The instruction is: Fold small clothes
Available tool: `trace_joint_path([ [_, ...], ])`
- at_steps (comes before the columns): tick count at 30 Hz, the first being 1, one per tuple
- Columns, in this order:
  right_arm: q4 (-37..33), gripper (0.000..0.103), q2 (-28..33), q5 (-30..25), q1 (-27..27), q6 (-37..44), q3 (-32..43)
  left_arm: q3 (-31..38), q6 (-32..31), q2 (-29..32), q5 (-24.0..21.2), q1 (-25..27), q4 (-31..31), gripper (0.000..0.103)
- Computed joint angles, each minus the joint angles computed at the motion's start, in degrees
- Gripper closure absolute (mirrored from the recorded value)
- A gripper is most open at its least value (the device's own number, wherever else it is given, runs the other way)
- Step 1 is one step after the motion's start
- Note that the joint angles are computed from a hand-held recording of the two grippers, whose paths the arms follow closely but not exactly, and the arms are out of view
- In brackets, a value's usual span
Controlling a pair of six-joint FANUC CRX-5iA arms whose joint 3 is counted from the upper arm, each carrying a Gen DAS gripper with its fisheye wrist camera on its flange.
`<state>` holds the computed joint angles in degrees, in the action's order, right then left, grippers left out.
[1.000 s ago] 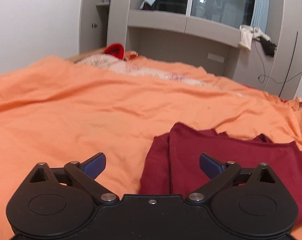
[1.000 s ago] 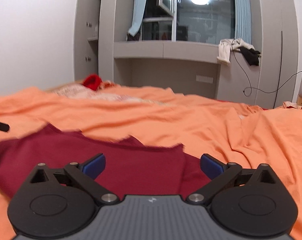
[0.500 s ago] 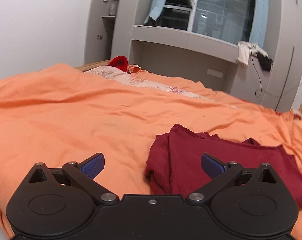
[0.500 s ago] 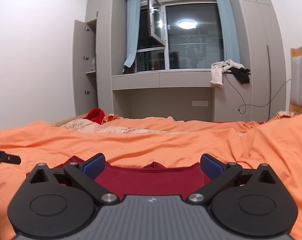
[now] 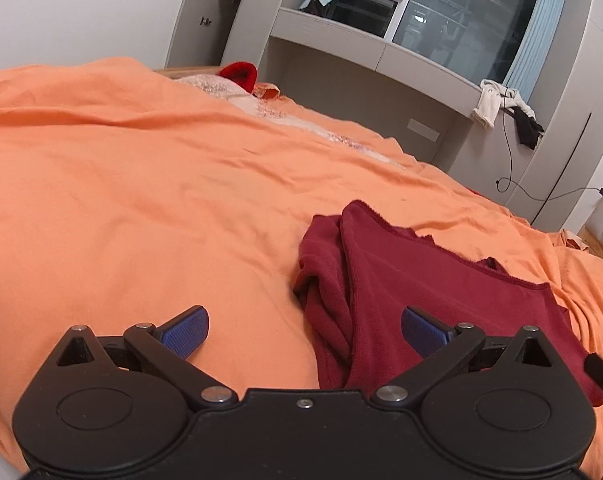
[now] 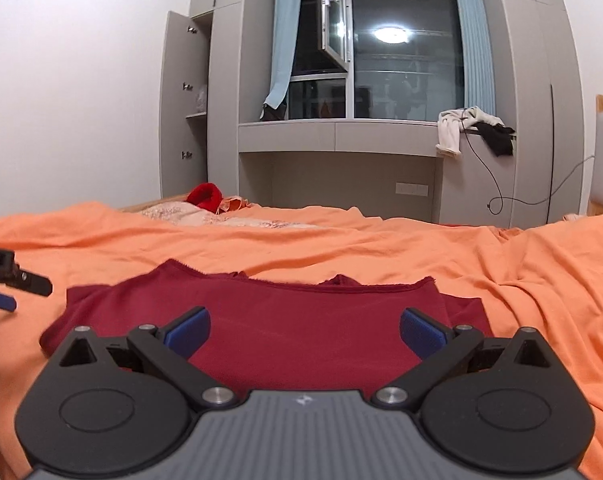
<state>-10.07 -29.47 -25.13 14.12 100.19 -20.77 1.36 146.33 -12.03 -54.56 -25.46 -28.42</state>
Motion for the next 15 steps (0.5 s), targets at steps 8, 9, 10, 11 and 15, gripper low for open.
trace_joint_path([
  [8,15.8,0.0,1.8,2.0,5.6,-13.2,-5.2,-1.4,-3.8,1.2,4.8,1.6,3.5,0.001],
  [9,16.4,0.0,1.6,2.2,5.8,-13.3,-5.7,-1.1,-3.9,1.5,4.6,1.5,3.5,0.001],
  [10,16.2,0.0,1.7,2.1,5.7,-12.8,-5.7,-0.8,-3.9,2.0,4.4,1.4,3.4,0.001],
  [11,16.4,0.0,1.7,2.0,5.9,-12.9,-5.8,-0.6,-4.0,2.2,4.4,1.4,3.4,0.001],
  [15,17.5,0.0,1.9,2.0,6.3,-14.0,-6.2,0.0,-3.9,2.9,4.0,1.3,3.3,0.001],
])
